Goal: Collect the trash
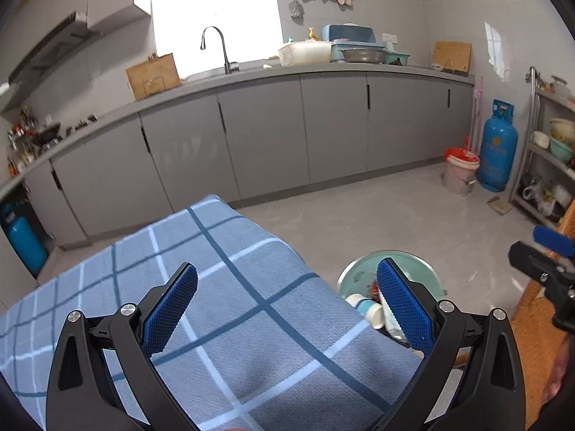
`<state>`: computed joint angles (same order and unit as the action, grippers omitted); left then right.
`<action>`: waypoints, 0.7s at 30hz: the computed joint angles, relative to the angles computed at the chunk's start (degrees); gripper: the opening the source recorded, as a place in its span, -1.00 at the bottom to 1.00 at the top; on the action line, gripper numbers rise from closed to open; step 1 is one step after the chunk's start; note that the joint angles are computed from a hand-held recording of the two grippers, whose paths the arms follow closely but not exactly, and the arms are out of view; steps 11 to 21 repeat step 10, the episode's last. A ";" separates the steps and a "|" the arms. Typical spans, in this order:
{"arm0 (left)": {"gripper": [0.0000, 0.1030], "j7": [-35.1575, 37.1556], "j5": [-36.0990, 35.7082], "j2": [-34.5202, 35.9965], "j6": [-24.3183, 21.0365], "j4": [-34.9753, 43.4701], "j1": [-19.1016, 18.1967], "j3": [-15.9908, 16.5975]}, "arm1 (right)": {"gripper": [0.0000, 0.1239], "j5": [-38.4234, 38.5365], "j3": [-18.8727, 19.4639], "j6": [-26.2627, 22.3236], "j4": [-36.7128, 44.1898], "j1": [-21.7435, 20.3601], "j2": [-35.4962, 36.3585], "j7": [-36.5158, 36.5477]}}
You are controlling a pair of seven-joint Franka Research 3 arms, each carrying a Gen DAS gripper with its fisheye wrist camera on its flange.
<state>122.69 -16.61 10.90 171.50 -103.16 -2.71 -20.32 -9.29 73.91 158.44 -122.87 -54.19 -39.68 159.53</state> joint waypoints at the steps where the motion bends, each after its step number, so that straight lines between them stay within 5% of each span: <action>1: 0.91 -0.05 0.05 0.01 0.17 -0.01 -0.02 0.00 | 0.41 -0.04 0.00 -0.03 0.03 -0.03 -0.01 0.01; 7: 0.91 1.23 -2.64 0.43 -3.31 2.02 1.22 -0.85 | 0.45 -0.11 -0.29 -0.18 -0.18 0.13 -0.58 0.49; 21: 0.91 1.62 -3.37 0.58 -3.57 2.30 0.82 -0.34 | 0.45 -0.22 -0.42 -0.11 -0.25 0.31 -0.40 0.44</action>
